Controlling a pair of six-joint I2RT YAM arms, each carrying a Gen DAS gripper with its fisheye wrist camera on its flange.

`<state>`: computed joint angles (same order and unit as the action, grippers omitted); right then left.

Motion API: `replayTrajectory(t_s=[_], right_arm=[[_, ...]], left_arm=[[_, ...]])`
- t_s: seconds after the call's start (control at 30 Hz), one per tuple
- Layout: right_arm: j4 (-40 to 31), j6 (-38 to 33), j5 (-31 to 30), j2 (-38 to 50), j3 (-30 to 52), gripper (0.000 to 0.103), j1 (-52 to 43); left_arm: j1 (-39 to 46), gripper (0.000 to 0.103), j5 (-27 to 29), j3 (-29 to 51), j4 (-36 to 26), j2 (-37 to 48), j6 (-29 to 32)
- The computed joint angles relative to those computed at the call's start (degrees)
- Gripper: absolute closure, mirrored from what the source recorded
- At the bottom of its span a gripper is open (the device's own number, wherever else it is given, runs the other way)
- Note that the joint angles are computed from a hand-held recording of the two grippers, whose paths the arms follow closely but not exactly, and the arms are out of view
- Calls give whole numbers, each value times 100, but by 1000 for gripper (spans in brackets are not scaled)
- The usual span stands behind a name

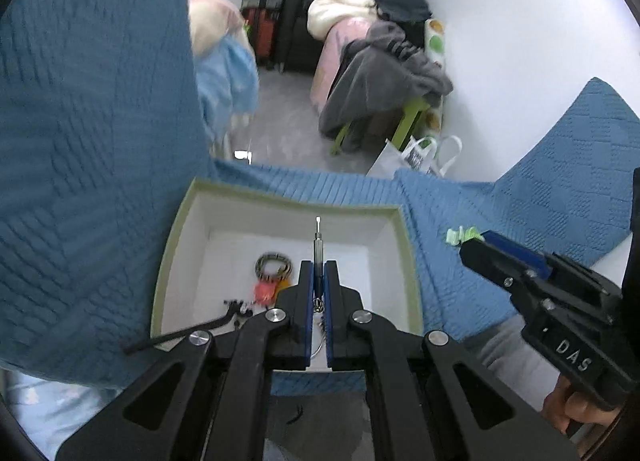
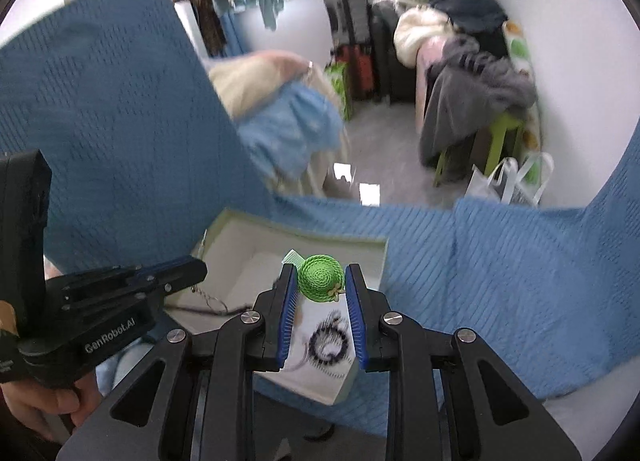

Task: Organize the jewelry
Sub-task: 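Carry the green charm and silver pin into the green box and open both grippers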

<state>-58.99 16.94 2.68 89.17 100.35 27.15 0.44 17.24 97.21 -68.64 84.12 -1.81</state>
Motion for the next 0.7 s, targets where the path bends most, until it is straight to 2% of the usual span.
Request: replayTrajectory(t_s=[0.33,0.57,0.6,0.63,0.67,0.7], right_arm=[[361,281,84,340,-848,81,285],[303,313,-55,526,-959,80,247],[272,297,-47,529,-935,77,244],[237,298,-38,531,-898,70,244],[208,297,-52,543,-859,66,239],[167,274,-86,526,-812,58,223]], left_arm=[[358,99,92,-1056,345,125,241],[454,99,193,-1217,374,143,313],[445,98,143,-1147,352,158,275],[437,98,38,-1070,305,152,256],[452,90,13,-1004,280,177,274],[465,70,8,-935,236,169,286]])
